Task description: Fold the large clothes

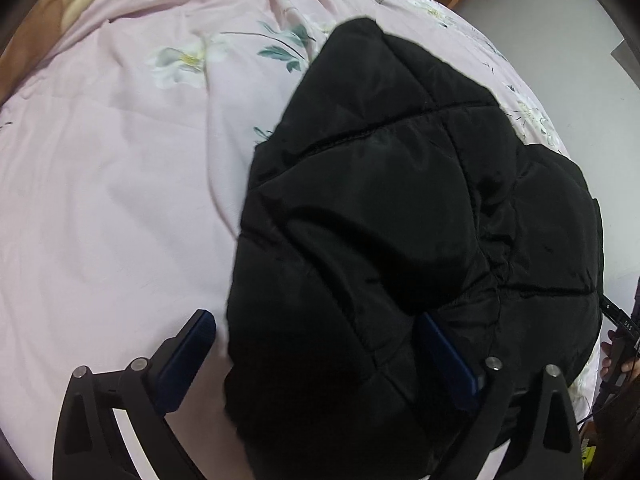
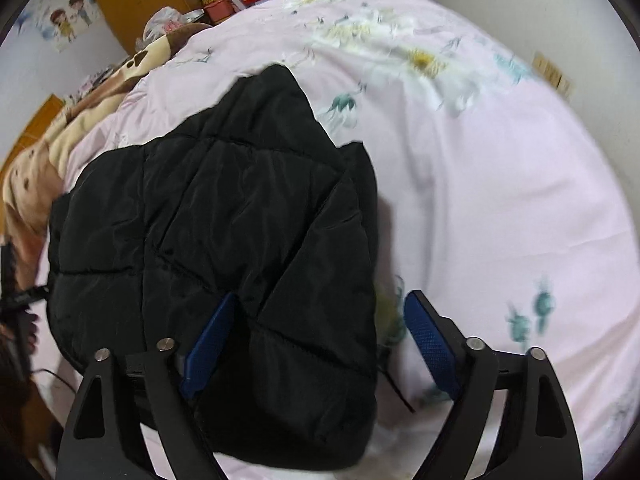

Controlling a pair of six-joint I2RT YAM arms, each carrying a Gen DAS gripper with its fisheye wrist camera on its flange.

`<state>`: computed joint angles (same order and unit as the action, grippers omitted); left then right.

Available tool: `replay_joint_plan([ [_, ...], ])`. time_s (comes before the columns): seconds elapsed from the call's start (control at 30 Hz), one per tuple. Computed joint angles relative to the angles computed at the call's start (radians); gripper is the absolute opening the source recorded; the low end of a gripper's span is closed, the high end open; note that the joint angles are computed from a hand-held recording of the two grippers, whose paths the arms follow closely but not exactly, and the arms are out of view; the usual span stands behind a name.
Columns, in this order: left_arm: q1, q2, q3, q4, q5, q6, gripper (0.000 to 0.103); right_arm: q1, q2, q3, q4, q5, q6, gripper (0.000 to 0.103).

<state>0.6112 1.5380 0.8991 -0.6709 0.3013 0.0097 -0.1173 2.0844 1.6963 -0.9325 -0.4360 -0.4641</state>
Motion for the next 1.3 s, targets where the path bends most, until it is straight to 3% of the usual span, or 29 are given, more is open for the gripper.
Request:
replay_joint_plan([
  [0.03,-0.004,0.012,0.001,0.009,0.004,-0.001,0.103,0.005,0.015,0.011,0.000,0.008,0.002,0.099],
  [0.27,-0.016,0.075,0.004,0.049,0.039,0.018,0.103,0.031,0.131,0.136,-0.101,-0.050,-0.064,0.099],
  [0.47,0.004,0.174,0.045,0.022,0.120,0.037,0.103,0.041,0.218,0.235,-0.184,-0.083,-0.108,0.099],
  [0.6,-0.014,0.204,0.062,0.023,0.121,0.031,0.103,0.044,0.280,0.316,-0.256,-0.098,-0.137,0.099],
  [0.87,-0.107,0.121,0.002,0.091,0.005,-0.028,0.103,0.057,0.249,0.251,-0.205,-0.093,-0.157,0.100],
  [0.93,-0.155,0.088,-0.025,0.124,-0.044,-0.056,0.097,0.057,0.248,0.245,-0.197,-0.093,-0.166,0.099],
  [1.13,-0.266,0.013,-0.071,0.166,-0.177,-0.093,0.086,0.087,0.144,0.099,-0.089,-0.077,-0.192,0.080],
  [1.3,-0.305,-0.025,-0.104,0.199,-0.213,-0.121,0.085,0.090,0.103,0.036,-0.041,-0.078,-0.185,0.079],
])
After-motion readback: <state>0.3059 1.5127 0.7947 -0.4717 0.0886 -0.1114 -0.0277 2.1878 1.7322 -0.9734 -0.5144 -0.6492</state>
